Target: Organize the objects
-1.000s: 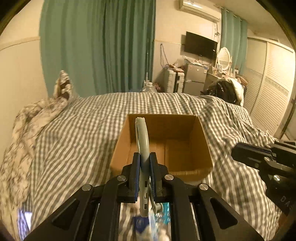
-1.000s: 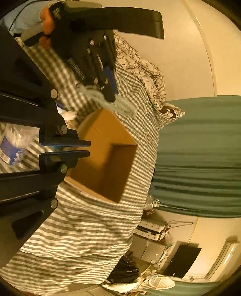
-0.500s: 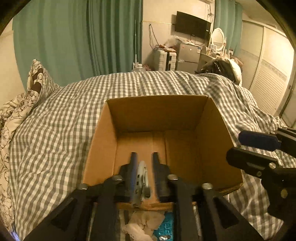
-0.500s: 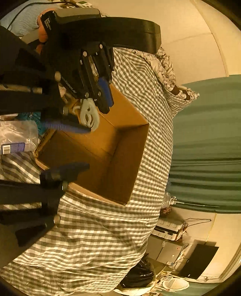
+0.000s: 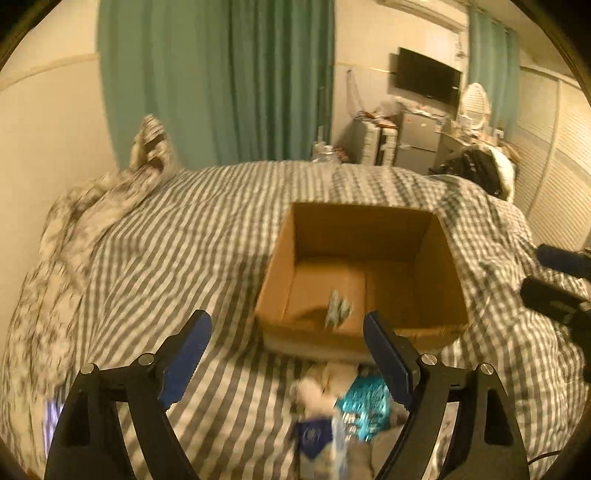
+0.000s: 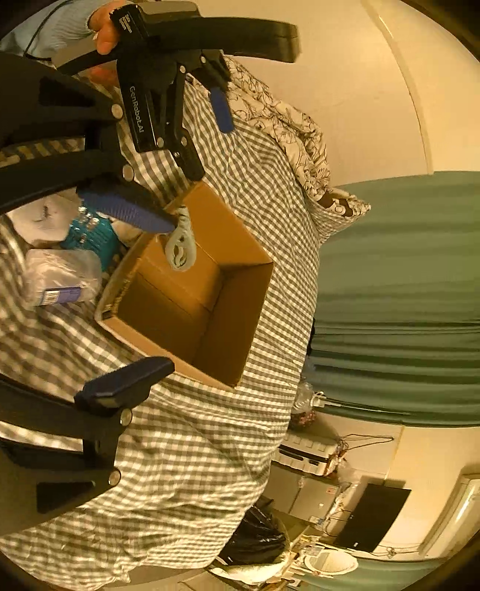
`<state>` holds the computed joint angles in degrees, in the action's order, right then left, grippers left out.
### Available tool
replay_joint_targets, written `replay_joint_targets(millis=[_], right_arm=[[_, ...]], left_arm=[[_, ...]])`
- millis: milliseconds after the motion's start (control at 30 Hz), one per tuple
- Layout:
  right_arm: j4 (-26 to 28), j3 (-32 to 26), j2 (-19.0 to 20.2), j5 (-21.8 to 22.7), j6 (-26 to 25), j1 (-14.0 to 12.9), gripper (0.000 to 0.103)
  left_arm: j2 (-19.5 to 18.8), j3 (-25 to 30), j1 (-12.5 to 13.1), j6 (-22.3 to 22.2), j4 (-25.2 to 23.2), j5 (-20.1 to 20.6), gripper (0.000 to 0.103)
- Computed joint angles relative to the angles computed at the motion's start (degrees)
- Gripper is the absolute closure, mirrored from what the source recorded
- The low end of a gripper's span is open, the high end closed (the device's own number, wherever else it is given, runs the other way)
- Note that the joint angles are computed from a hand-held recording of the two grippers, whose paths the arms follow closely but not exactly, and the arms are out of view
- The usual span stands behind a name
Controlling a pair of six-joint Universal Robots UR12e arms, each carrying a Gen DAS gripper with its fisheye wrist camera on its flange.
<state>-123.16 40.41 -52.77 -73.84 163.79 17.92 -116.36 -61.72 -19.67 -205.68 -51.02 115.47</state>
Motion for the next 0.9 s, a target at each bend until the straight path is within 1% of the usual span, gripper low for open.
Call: replay_joint_targets(millis=[33, 100, 133, 233, 267, 333, 400, 433, 500, 533, 600, 733, 833, 867, 900], right_arm=[[-0.6, 1.4, -0.8, -0.2, -0.2, 0.0, 0.028], [-1.3, 4.1, -2.2, -1.0, -0.8, 0.0, 0.027], [-1.3, 5.0, -2.6, -1.3, -1.0, 0.0, 0.027], [-0.7, 7.6, -3.4, -2.6, -1.5, 0.2, 0.027], [-0.3, 8.2, -3.4, -3.1, -1.6, 0.3, 0.027], [0.4, 9.4, -3.4, -4.2, -2.2, 0.5, 0.027], [1.6, 9.8, -3.1, -4.7, -2.4, 0.7, 0.027], [2.3, 9.7, -2.7, -4.7, -2.3, 0.8, 0.027], [4.4, 9.0, -1.7, -5.1, -1.9, 0.9, 0.027], [5.2, 8.7, -1.3, -5.3, -1.6, 0.9, 0.027], [7.3, 7.7, -0.4, -5.5, -1.2, 1.0, 0.027], [10.0, 7.3, 0.5, -6.5, -1.7, 1.3, 0.027], [12.7, 6.6, 1.1, -6.5, -2.3, 1.5, 0.027], [13.0, 6.5, 1.2, -7.0, -2.3, 1.6, 0.027], [13.1, 6.6, 1.2, -7.5, -2.3, 1.7, 0.027]], left_arm=[[0.5, -1.0, -0.2, -1.5, -0.6, 0.7, 0.016], [1.3, -2.8, -0.4, -3.3, -1.2, 0.4, 0.016], [1.6, -3.7, -0.5, -4.1, -1.4, 0.1, 0.016], [1.9, -5.6, -1.0, -6.4, -3.3, 1.1, 0.016], [1.9, -6.1, -1.1, -6.9, -4.2, 0.5, 0.016], [1.9, -7.1, -1.0, -7.3, -4.4, -1.0, 0.016], [1.9, -7.8, -1.2, -7.6, -4.8, -1.4, 0.016], [1.8, -8.1, -1.2, -7.9, -5.2, -1.8, 0.017], [1.8, -8.8, -1.2, -8.1, -4.4, -2.7, 0.017], [1.8, -9.2, -1.2, -7.7, -3.7, -3.3, 0.017], [1.3, -8.9, -1.4, -6.8, -3.7, -3.2, 0.017], [0.3, -7.7, -1.5, -4.9, -5.0, -5.8, 0.017], [-0.4, -7.0, -1.7, -2.9, -5.7, -6.6, 0.018], [-0.4, -7.1, -1.6, -2.9, -5.5, -7.3, 0.018], [-0.3, -7.4, -1.4, -3.2, -5.1, -8.3, 0.022]])
